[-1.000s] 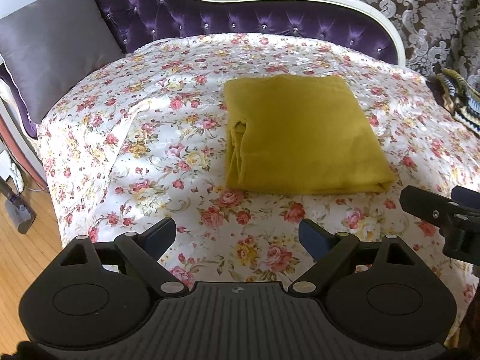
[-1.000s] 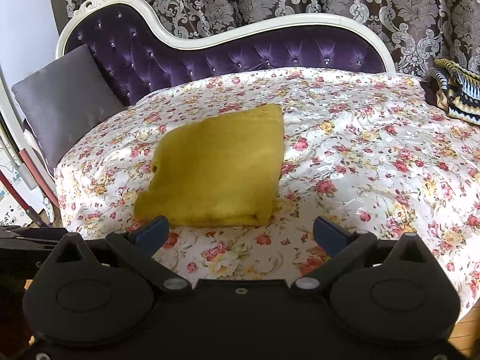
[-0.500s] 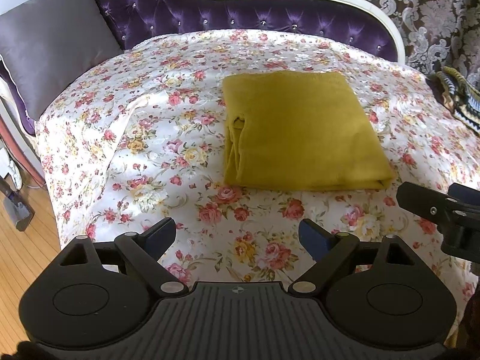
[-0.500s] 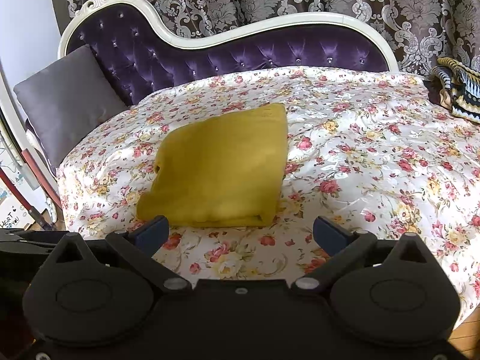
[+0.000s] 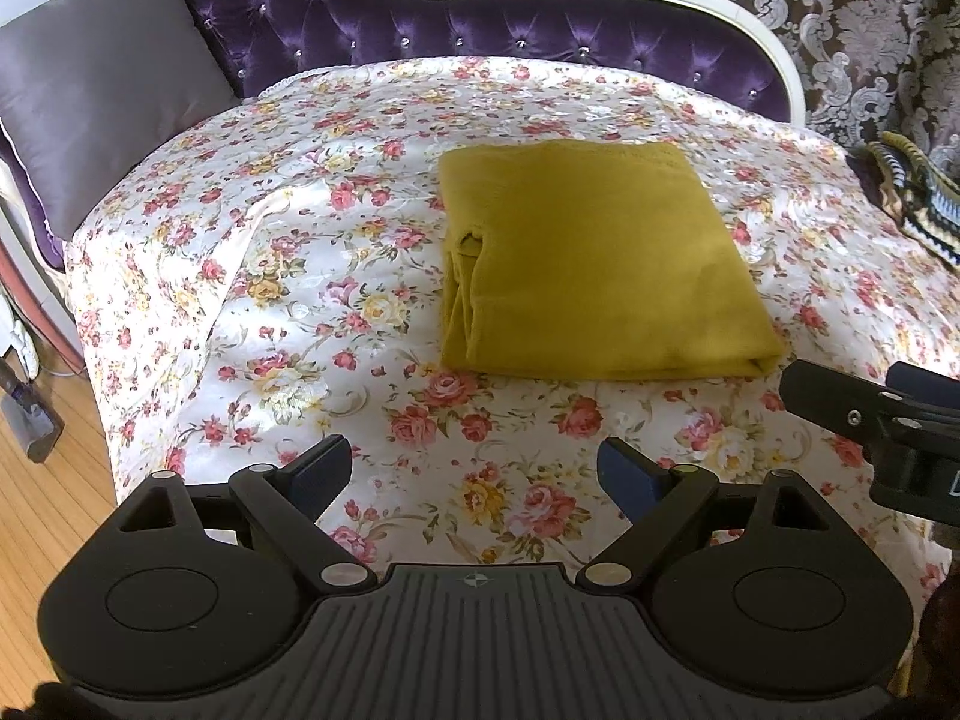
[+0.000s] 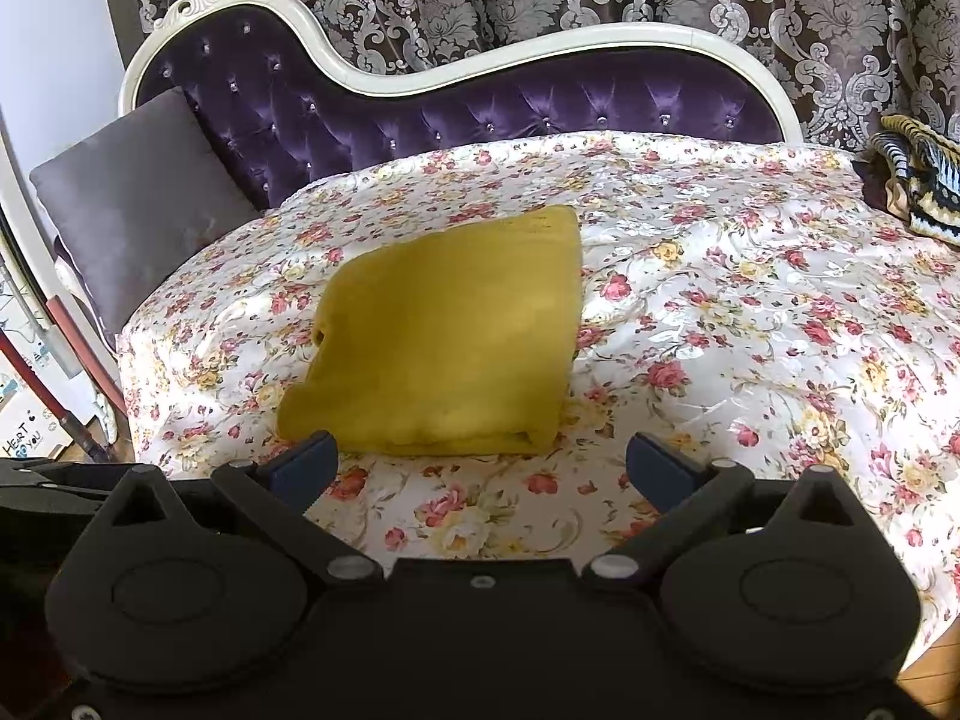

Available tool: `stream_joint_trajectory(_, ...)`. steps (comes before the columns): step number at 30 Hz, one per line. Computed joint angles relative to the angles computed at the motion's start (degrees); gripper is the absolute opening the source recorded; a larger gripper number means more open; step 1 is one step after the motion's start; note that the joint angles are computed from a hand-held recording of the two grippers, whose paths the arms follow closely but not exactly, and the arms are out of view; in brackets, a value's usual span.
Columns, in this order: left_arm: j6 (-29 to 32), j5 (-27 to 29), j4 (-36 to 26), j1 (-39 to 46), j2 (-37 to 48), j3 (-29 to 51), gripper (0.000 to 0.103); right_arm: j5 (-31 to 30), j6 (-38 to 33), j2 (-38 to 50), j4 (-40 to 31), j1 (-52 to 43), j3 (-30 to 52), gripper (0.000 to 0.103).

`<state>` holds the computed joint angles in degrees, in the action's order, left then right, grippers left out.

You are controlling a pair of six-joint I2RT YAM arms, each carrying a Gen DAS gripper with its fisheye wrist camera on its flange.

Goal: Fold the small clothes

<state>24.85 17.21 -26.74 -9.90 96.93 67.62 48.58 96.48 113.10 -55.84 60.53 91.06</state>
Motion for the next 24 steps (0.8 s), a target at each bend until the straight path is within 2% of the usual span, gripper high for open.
stream_joint_trajectory(24,0.2,0.3,-0.4,-0.3,0.3,0.2,0.089,-0.6,-1.2,-0.1,1.8,-0.4,-0.8,0.102)
